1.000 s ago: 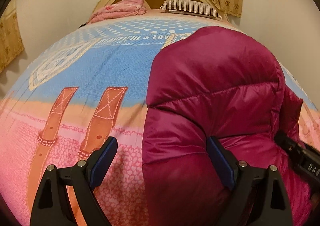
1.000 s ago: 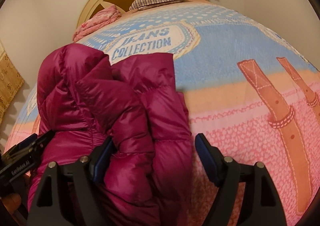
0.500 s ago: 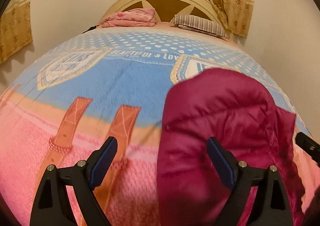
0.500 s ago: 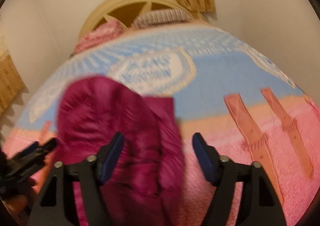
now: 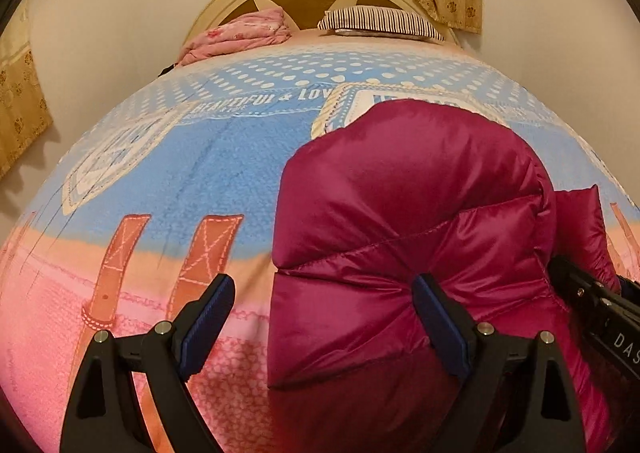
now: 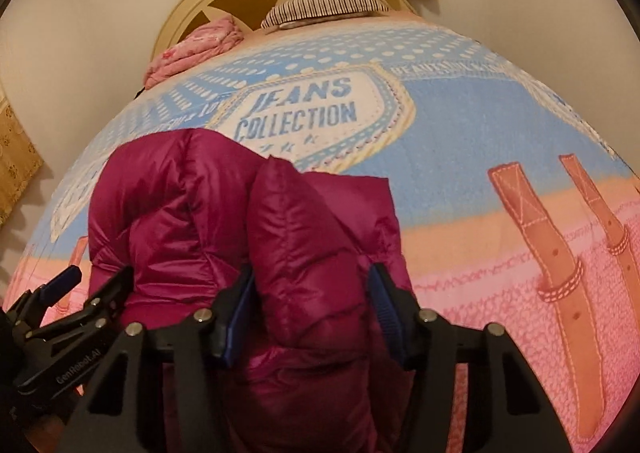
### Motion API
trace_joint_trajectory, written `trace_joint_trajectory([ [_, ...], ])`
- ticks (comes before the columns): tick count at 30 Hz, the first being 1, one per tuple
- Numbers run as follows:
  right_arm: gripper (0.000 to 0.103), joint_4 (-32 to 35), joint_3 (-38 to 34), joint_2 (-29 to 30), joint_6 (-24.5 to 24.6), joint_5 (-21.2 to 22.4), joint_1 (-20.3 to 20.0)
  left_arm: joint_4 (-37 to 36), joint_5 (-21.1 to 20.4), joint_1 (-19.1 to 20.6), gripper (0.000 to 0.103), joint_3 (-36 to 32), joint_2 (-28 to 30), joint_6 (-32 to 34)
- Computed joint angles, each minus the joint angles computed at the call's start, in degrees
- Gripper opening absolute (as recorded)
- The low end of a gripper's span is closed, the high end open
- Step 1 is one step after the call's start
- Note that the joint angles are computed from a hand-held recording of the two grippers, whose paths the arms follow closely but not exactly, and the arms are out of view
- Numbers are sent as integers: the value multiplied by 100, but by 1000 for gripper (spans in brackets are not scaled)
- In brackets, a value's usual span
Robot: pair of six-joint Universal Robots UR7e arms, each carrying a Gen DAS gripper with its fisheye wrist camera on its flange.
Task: Fold large clothes
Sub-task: 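Grasp the folded jacket bundle with both tools from its two sides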
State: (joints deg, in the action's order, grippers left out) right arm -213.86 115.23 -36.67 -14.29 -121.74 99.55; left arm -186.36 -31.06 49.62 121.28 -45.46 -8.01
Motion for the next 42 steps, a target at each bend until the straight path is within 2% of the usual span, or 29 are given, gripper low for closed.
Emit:
trace_joint_trajectory([
  [11, 55, -39, -69, 157, -149, -69, -87, 19, -288, 139, 93, -84, 79, -210],
  [23, 55, -48, -116, 230, -201, -41, -151, 9, -388, 195, 94, -98, 90, -239],
  [25, 55, -71, -105, 232, -207, -35, -156, 18, -471, 209, 94, -70, 26, -225],
  [28, 55, -10, -1, 131, -244, 74, -166, 127, -656, 152, 94, 279, -399, -413],
  [30, 61, 86, 234, -114, -161, 347, -232, -355, -705, 49, 94, 674, -624, -298],
  [31, 74, 30, 429, -278, -59, 513, -280, -409, -696, 13, 94, 802, -693, -308],
  [33, 86, -225, 620, -356, 1, 457, -295, -316, -740, -23, 94, 957, -769, -340],
  [39, 84, -465, 971, -372, 8, 612, -429, -298, -874, -90, 94, 1142, -781, -436],
  [42, 81, -445, 1095, -452, 136, 861, -554, -303, -1009, -60, 94, 1165, -777, -418],
])
